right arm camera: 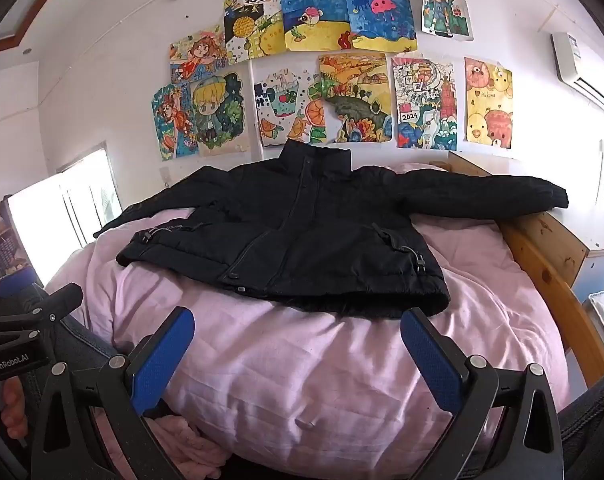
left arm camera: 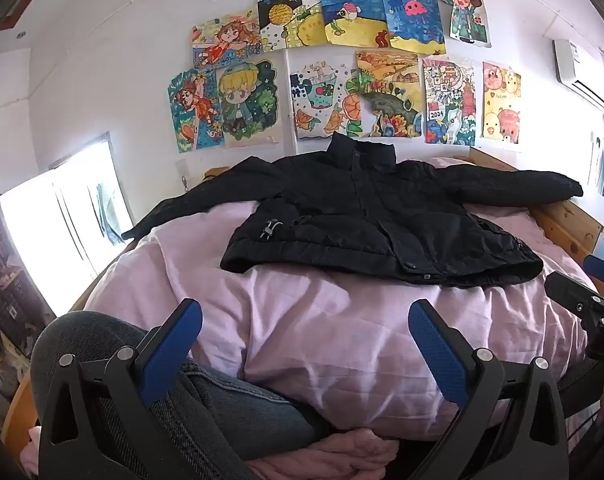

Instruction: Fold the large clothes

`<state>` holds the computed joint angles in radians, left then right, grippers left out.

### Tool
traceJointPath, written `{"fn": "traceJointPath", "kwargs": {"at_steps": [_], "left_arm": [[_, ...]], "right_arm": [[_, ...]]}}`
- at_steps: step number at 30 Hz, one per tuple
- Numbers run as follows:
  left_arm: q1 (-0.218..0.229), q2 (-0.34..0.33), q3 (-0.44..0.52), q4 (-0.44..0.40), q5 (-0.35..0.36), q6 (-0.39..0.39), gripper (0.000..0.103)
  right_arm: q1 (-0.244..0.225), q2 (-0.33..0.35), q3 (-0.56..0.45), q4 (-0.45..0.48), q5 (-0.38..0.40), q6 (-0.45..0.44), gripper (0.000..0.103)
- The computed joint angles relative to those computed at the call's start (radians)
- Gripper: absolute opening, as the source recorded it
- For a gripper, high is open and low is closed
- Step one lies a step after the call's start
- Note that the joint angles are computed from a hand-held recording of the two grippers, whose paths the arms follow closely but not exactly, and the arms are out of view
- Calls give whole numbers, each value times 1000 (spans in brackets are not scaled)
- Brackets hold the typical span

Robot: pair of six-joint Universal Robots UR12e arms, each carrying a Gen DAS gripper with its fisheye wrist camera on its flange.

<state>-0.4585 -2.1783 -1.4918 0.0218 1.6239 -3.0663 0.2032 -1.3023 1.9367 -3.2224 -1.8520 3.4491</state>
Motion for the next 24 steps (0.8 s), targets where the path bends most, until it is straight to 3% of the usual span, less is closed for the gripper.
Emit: {"fn": "traceJointPath", "kwargs": {"at_steps": [24], "left_arm": [[-1,3,-4,-5,-6,0,101]], "right_arm": [[-3,-2,2,0,8,5,103]]}}
